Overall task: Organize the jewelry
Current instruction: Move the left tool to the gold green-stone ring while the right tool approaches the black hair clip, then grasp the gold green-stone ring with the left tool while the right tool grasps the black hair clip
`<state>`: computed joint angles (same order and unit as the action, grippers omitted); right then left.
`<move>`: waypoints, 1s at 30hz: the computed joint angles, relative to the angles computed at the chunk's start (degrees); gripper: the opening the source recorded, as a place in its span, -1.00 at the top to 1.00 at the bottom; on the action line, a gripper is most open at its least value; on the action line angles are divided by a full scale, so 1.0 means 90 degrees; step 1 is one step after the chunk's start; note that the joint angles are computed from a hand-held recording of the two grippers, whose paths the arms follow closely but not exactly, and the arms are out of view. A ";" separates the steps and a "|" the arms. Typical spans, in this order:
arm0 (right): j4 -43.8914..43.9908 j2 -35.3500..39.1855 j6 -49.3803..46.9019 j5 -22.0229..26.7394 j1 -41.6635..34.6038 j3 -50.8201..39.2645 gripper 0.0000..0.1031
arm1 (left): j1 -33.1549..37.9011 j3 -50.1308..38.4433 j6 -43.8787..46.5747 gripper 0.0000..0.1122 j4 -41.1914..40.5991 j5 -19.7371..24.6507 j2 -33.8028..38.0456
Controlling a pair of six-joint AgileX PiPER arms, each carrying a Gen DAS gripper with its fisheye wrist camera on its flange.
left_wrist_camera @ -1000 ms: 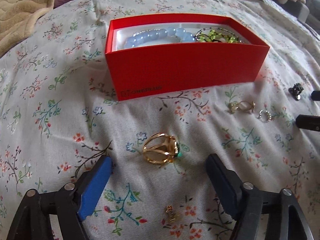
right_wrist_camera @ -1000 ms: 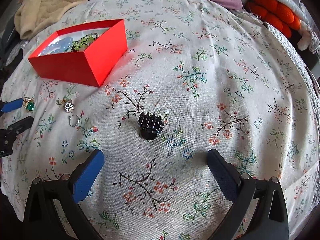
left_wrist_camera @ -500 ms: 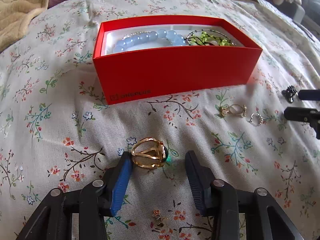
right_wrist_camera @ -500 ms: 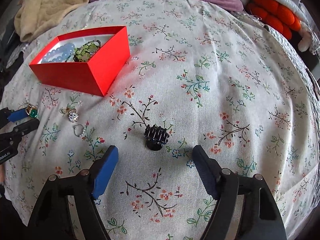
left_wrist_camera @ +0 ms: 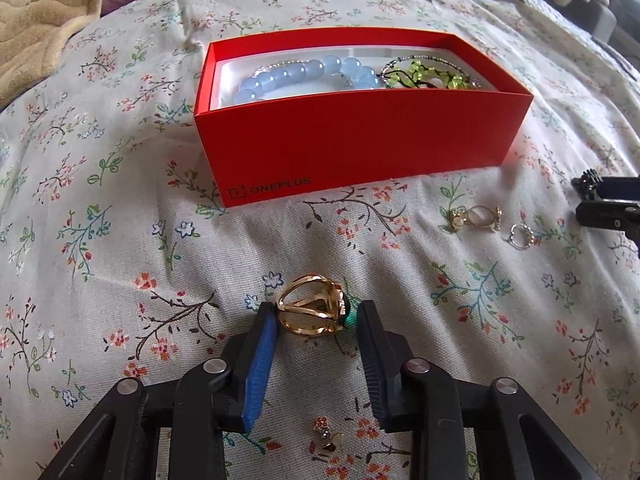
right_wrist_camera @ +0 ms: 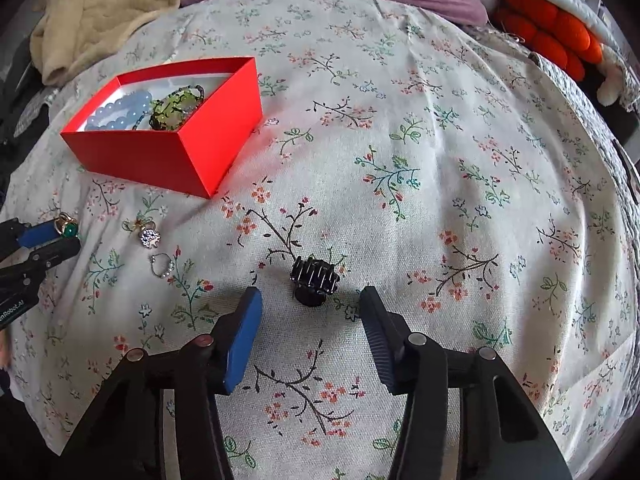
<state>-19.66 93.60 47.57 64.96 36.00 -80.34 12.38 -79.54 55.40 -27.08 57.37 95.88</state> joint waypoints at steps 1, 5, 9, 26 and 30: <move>0.0000 0.0002 -0.0025 0.0000 -0.0006 -0.0007 0.04 | 0.0001 -0.0005 -0.0013 0.45 0.0008 0.0002 0.0002; -0.0027 0.0045 -0.0064 0.0020 0.0024 -0.0068 0.29 | -0.0008 -0.0032 -0.0052 0.45 0.0030 0.0019 0.0015; -0.0023 0.0082 -0.0152 0.0045 0.0024 -0.0130 0.64 | -0.0021 -0.0035 -0.0093 0.46 0.0066 0.0025 0.0007; 0.0075 -0.0045 -0.0252 0.0170 0.0043 -0.0294 0.91 | 0.0054 -0.0365 -0.0414 0.46 0.0110 0.0540 0.0068; 0.0195 -0.0178 -0.0305 0.0007 0.0001 -0.0231 0.88 | 0.0063 -0.0387 -0.0399 0.46 0.0094 0.0593 0.0059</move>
<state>-17.90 92.00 44.83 65.02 36.01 -82.42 12.95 -83.02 51.82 -26.24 62.71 96.41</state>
